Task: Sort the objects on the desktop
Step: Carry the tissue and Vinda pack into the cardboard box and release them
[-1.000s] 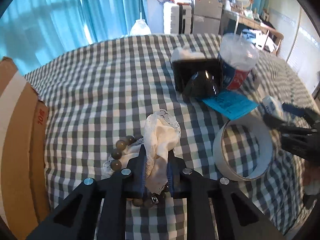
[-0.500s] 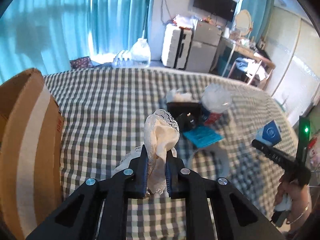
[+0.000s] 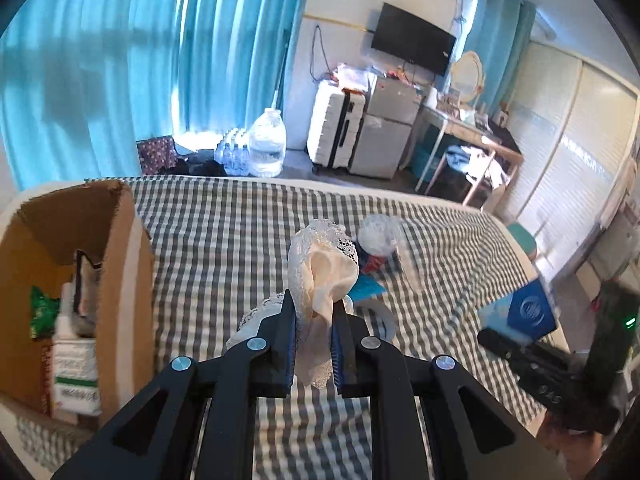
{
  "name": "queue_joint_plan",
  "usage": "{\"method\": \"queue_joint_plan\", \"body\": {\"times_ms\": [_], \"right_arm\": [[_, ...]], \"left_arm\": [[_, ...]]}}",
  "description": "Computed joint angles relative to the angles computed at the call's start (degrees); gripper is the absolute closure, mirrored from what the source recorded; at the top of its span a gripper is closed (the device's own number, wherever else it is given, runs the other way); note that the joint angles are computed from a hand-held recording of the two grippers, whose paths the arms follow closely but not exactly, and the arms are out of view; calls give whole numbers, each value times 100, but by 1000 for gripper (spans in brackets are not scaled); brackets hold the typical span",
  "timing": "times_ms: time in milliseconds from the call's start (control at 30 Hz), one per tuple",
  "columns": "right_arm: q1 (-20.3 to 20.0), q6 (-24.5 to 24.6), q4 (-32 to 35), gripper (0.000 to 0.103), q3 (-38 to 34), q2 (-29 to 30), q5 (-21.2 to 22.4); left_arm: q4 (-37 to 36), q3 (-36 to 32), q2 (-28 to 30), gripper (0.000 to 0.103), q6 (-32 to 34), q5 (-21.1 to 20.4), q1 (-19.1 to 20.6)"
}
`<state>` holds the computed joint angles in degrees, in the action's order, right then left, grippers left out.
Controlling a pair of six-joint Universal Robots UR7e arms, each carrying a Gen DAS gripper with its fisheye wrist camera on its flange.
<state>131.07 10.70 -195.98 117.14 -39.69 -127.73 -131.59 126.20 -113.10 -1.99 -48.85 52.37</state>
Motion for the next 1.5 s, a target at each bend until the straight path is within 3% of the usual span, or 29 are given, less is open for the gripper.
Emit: {"method": "queue_joint_plan", "body": {"times_ms": [133, 300, 500, 633, 867, 1033, 1133, 1300, 1333, 1367, 1400, 1433, 1500], "right_arm": [[489, 149, 409, 84, -294, 12, -45], [1020, 227, 1026, 84, -790, 166, -192], [1377, 16, 1622, 84, -1598, 622, -104], [1528, -367, 1903, 84, -2483, 1203, 62], [1431, -660, 2763, 84, -4106, 2167, 807], [1229, -739, 3426, 84, -5260, 2885, 1259], [1090, -794, 4040, 84, -6004, 3342, 1353], [814, -658, 4985, 82, -7219, 4013, 1480], [798, -706, 5160, 79, -7441, 4131, 1420], [805, -798, 5369, 59, -7762, 4301, 1260], [827, -850, 5466, 43, -8044, 4465, 1001], [840, -852, 5528, 23, -8245, 4573, 820], [823, -881, 5293, 21, -8252, 4588, 779]], "left_arm": [[774, -11, -447, 89, -348, 346, -578], [1723, -137, -983, 89, -839, 634, -986], [2268, -466, -1364, 89, -858, 976, -993], [2091, -755, -1414, 89, -443, 1031, -573], [864, -1360, -850, 89, 937, 896, 883], [344, -1972, -119, 89, 1597, 438, 2037], [319, -2332, 327, 89, 1739, -82, 2602], [11, -2610, 966, 88, 2034, -265, 3106], [-136, -2657, 1104, 85, 2092, -231, 3176], [-276, -2667, 1193, 82, 2139, -153, 3205], [-393, -2679, 1281, 69, 2225, -25, 3217], [-463, -2723, 1373, 48, 2348, 65, 3229], [-789, -2674, 1437, 24, 2551, 251, 3204]]}}
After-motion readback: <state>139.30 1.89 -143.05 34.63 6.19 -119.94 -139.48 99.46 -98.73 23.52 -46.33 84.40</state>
